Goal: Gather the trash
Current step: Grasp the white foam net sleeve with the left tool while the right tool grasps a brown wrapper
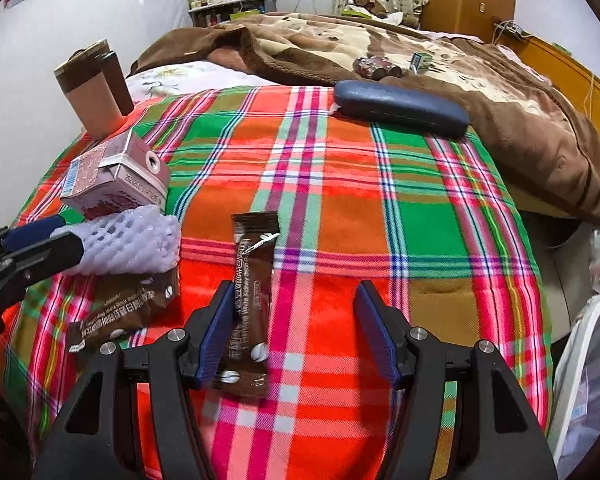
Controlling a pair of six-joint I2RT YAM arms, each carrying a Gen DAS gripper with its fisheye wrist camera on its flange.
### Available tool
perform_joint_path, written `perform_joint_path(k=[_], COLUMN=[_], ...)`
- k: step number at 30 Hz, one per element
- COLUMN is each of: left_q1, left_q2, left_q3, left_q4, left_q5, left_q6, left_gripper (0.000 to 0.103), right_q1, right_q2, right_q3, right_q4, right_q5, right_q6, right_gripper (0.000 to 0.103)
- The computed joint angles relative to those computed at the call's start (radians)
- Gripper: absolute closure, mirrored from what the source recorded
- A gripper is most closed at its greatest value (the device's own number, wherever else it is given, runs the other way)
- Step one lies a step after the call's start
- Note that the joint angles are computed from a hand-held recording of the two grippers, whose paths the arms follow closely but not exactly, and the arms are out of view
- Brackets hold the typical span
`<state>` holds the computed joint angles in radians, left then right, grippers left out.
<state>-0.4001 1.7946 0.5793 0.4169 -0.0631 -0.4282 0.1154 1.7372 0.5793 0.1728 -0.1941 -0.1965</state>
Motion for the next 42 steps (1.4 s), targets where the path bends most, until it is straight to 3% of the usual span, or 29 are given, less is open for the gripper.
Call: perform_joint_path(k=[2, 11, 26, 35, 42], left_q1=[-0.010, -0.130, -0.122, -0.075, -0.099], left_q2=[-0.004, 0.004, 0.034, 0.160, 0.192], left_q3=[-0.005, 0.041, 0.167, 0.304, 0.325], left_q4=[0.001, -0.091, -0.180, -0.264, -0.282], left_q5=[0.015, -0.029, -0.091, -0.018, -0.022], left_q6=[0.001, 0.019, 0.033, 0.033, 0.014], left_gripper=[0.041, 0.041, 0.041, 0.041, 0.063], right_q1=[-0.029, -0.090, -0.141, -0.159, -0.181], right_q2=[-0.002, 0.006, 0.028, 0.039, 0.052], right_q3=[0.000, 0.000, 0.007, 0.014, 0.026], right_q4=[-0.005, 0.008, 0.009, 0.005, -0.008], right_q5=[-0.022, -0.049, -0.131, -0.164, -0.204], right_q6=[-0.014, -0.035, -0.050, -0.056, -0.063], right_gripper=[0.043, 0.085, 0.085, 0.085, 0.085])
